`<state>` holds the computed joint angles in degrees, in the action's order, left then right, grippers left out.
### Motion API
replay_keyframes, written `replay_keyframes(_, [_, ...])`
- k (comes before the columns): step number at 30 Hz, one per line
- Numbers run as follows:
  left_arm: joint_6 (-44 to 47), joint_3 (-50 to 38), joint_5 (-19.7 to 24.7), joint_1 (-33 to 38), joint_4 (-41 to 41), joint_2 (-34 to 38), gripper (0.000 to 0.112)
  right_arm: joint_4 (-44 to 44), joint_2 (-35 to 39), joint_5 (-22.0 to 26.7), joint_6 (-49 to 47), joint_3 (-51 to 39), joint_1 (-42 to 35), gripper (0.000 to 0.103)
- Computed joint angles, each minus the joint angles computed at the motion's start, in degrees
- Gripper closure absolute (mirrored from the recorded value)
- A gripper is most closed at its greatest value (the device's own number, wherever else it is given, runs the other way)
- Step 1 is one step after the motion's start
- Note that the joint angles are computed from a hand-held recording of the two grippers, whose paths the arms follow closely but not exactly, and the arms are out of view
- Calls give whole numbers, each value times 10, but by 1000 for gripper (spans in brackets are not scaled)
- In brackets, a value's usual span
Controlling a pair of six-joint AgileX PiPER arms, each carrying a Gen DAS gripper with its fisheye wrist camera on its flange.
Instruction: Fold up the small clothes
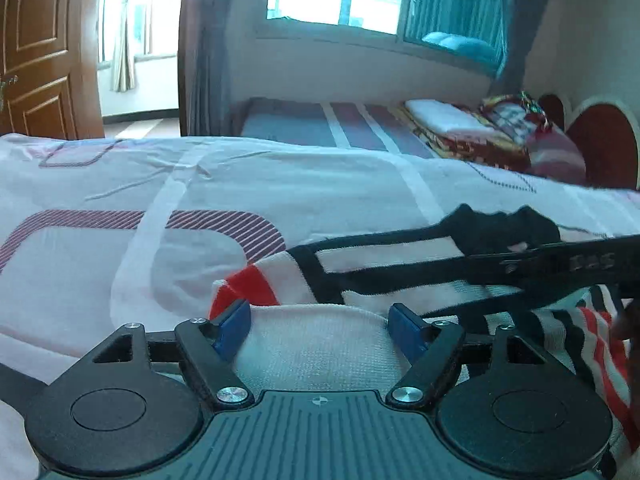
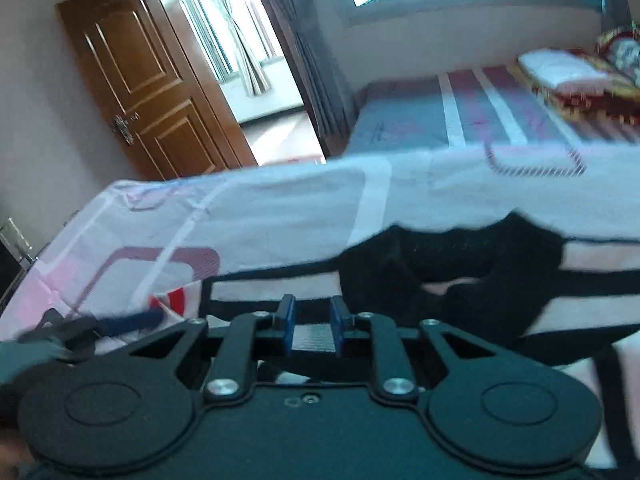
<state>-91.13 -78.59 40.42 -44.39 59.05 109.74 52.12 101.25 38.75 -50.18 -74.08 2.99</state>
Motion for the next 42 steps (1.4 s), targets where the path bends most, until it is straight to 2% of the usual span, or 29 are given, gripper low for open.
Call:
replay_keyframes(1, [9,-6,9,-4,-9,-1,36,-9,6,4,8,-4,2,83])
replay_keyframes(3, [-40,19,16,-21,26,-29,36,-23,9,4,20,-5,3,86])
replay_keyframes(4, [-56,28,23,-29,39,-37,36,-15,3,6,17,-1,-1,83])
replay_keyframes(7, [-47,32,39,-42,35,-39,36,33,-22,2,-48,27,-9,79])
replay_keyframes(9, [-64,42,23,-47,53,-43,36,17,-21,14,-29,21,-7,80])
replay_keyframes(11, [-1,19,13,-37,7,-27,36,26,-25,8,-47,31,-9,80])
replay_keyframes(13, [48,5,41,-40,-14,-10,36,-24,-23,-4,-10,33,-3,83])
replay_keyframes(14, [43,3,63,-51,-16,-15,36,-26,-27,0,-12,39,-12,86])
replay_keyframes(16, [8,9,95,-81,8,-32,36,-17,-57,11,-37,58,-40,81])
replay_keyframes(18, [-57,22,93,-118,49,-48,36,28,-96,34,-92,88,-85,79])
replay_keyframes(20, [-49,-11,107,-142,49,-21,36,40,-110,79,-111,102,-120,79])
replay_keyframes(22, [-10,-43,110,-141,9,14,36,21,-116,71,-133,127,-120,80])
replay_keyframes(23, [-16,-40,114,-139,5,23,36,13,-114,57,-140,136,-119,86])
replay_keyframes(25, [-66,4,108,-144,32,1,36,27,-116,59,-157,142,-148,88])
replay_keyframes(27, [-50,5,136,-152,20,-7,35,19,-121,48,-152,141,-184,89])
replay_keyframes(29, [-47,1,158,-154,4,-10,35,16,-110,87,-160,128,-234,97])
replay_keyframes(31, [-51,-22,179,-160,3,-8,35,4,-113,125,-148,114,-268,95])
replay_keyframes(32, [-55,-34,188,-173,14,-7,35,8,-126,137,-151,118,-280,81])
replay_keyframes(33, [-54,-54,192,-185,18,0,34,33,-145,160,-177,131,-300,74])
replay_keyframes(36, [2,-139,172,-199,-6,57,34,46,-177,211,-216,159,-319,73])
replay_keyframes(38, [27,-179,184,-202,-34,96,34,30,-190,201,-237,182,-304,77])
replay_keyframes(40, [-26,-143,172,-205,-16,87,25,6,-195,166,-264,205,-300,81])
replay_keyframes(42, [-51,-112,165,-200,-18,67,21,22,-181,184,-306,202,-343,83])
